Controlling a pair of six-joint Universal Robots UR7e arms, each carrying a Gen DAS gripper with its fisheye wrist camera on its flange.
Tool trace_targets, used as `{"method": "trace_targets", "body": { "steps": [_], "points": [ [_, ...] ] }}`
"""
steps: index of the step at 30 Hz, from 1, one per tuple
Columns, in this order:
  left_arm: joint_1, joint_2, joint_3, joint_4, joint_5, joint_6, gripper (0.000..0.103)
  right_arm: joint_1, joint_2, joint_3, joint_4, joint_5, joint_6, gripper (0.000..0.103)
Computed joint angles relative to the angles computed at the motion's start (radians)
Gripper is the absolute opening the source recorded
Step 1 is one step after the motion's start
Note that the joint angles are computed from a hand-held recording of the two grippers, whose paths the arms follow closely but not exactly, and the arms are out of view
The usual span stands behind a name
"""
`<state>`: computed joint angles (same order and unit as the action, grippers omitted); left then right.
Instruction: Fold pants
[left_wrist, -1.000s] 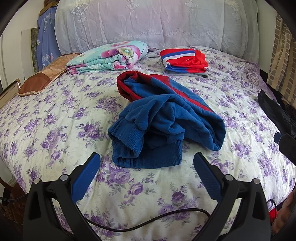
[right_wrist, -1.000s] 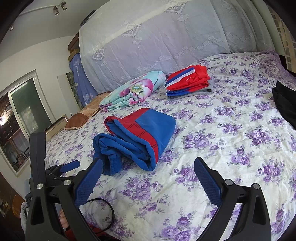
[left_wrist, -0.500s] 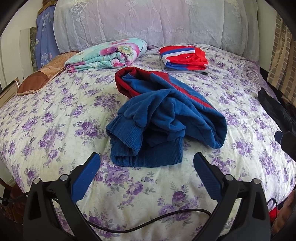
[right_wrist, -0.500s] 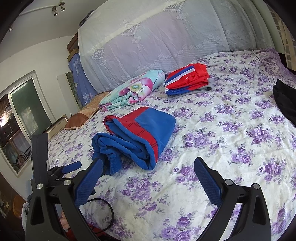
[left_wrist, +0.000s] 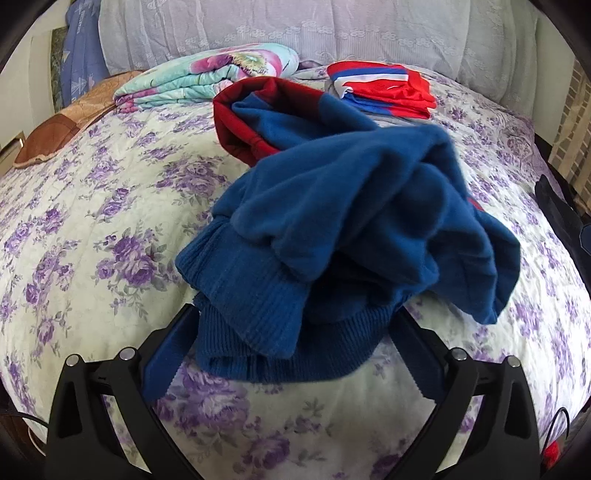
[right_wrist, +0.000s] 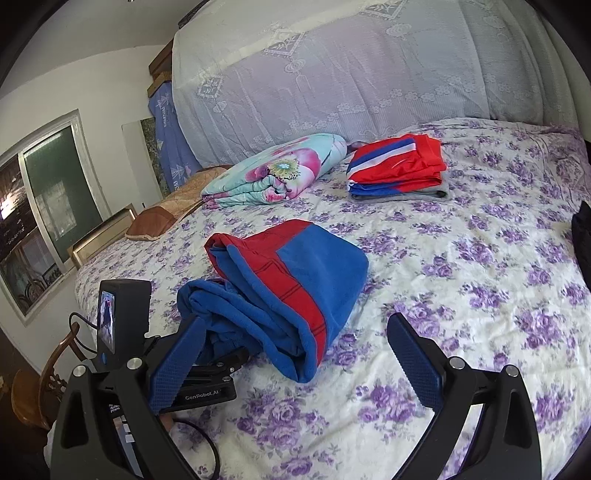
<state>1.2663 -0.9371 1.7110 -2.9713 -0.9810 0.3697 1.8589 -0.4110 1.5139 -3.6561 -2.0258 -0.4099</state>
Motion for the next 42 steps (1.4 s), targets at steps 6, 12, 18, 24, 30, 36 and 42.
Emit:
{"method": "trace_targets", "body": {
  "steps": [6, 12, 18, 24, 30, 36, 42],
  "points": [
    [0.019, -0.011, -0.004, 0.015, -0.061, 0.07, 0.087, 0.003, 0.094, -0.284, 0.297, -0.002, -0.051, 0.099],
    [0.031, -0.038, 0.029, -0.009, -0.09, 0.034, 0.088, 0.023, 0.286, -0.702, 0.666, -0.028, -0.094, 0.099],
    [0.025, -0.065, 0.091, -0.083, -0.052, 0.055, 0.098, 0.031, 0.549, -1.175, 0.984, -0.171, -0.233, 0.097],
    [0.012, -0.054, 0.066, -0.024, -0.023, 0.045, 0.098, -0.062, 0.219, -0.664, 0.719, 0.149, 0.014, 0.012],
    [0.018, -0.067, -0.014, 0.118, -0.12, -0.046, 0.098, -0.174, -0.169, -0.035, 0.182, 0.246, 0.205, 0.012],
    [0.041, -0.075, -0.084, 0.27, -0.28, -0.071, 0.098, -0.236, -0.363, 0.412, -0.294, -0.08, 0.315, 0.083],
    [0.016, -0.017, -0.095, 0.335, -0.221, -0.157, 0.098, -0.235, -0.37, 0.499, -0.427, 0.018, 0.217, 0.087]
  ]
}}
